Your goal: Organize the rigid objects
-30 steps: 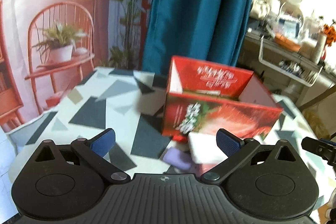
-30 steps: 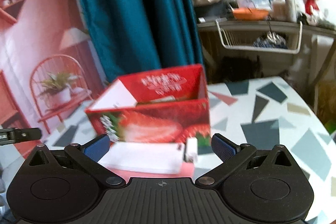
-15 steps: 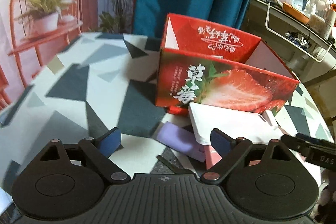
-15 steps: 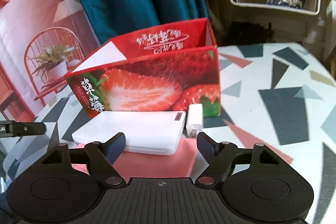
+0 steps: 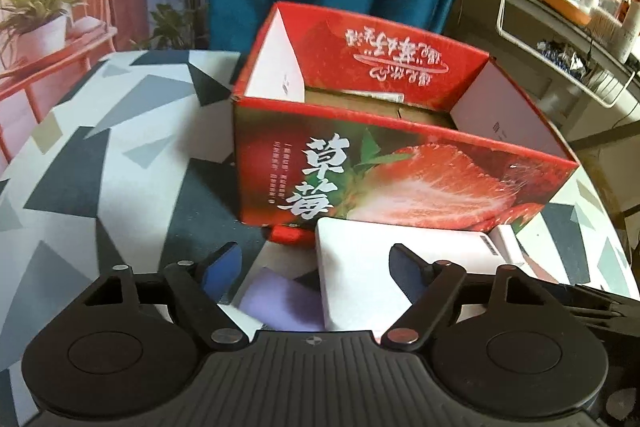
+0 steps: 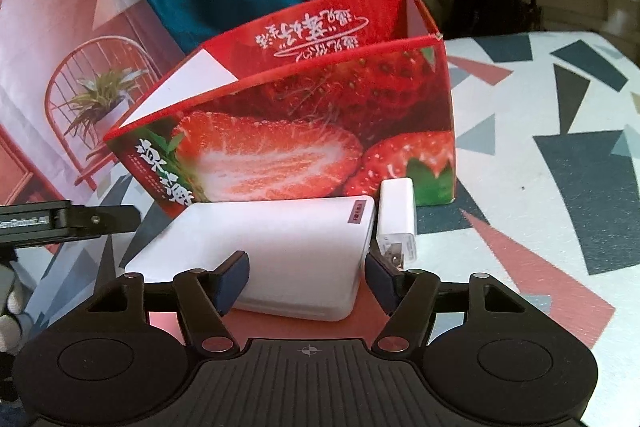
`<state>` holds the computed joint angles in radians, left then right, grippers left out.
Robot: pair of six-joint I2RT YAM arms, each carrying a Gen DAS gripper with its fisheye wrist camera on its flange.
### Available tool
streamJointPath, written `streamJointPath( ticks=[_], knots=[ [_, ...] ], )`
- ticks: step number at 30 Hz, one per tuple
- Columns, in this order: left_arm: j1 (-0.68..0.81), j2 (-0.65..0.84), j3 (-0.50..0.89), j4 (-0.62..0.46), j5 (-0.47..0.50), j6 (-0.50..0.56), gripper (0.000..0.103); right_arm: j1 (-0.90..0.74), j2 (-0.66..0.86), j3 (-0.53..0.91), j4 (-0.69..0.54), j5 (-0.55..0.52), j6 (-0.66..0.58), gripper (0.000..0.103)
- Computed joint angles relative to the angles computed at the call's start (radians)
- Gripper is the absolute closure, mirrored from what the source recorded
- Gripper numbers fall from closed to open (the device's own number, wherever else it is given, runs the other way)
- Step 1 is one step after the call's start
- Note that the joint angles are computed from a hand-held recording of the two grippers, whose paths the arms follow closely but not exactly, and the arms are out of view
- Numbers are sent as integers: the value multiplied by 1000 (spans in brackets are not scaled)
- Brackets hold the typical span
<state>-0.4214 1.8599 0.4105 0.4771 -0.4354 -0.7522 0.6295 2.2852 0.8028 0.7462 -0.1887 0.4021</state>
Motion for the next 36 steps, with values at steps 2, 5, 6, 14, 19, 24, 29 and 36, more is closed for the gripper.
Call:
streamJointPath(
  ticks=[2, 5, 6, 14, 19, 24, 29, 36],
  knots=[
    [20, 37, 30, -11, 27, 16, 23, -9, 5, 17, -23, -18, 2, 41],
    [52, 94, 60, -9, 77, 34, 31, -17, 12, 43, -54, -33, 3, 41],
    [64, 107, 60, 1, 98, 39, 34, -19, 13, 52, -66, -37, 1, 41],
    [141, 164, 45, 119, 255, 53, 36, -43, 30, 104, -127, -83, -12, 41],
    [162, 184, 63, 126, 291, 74, 36, -55, 45, 141, -170, -105, -25, 40],
    [146, 204, 56, 170, 283, 81, 36, -57, 57, 163, -189, -116, -19, 40],
    [103, 192, 37, 195, 251, 100, 39, -57, 68, 179, -197, -123, -3, 39],
    [79, 155, 4, 200, 218, 111, 43, -48, 46, 170, -218, -107, 10, 41]
  ],
)
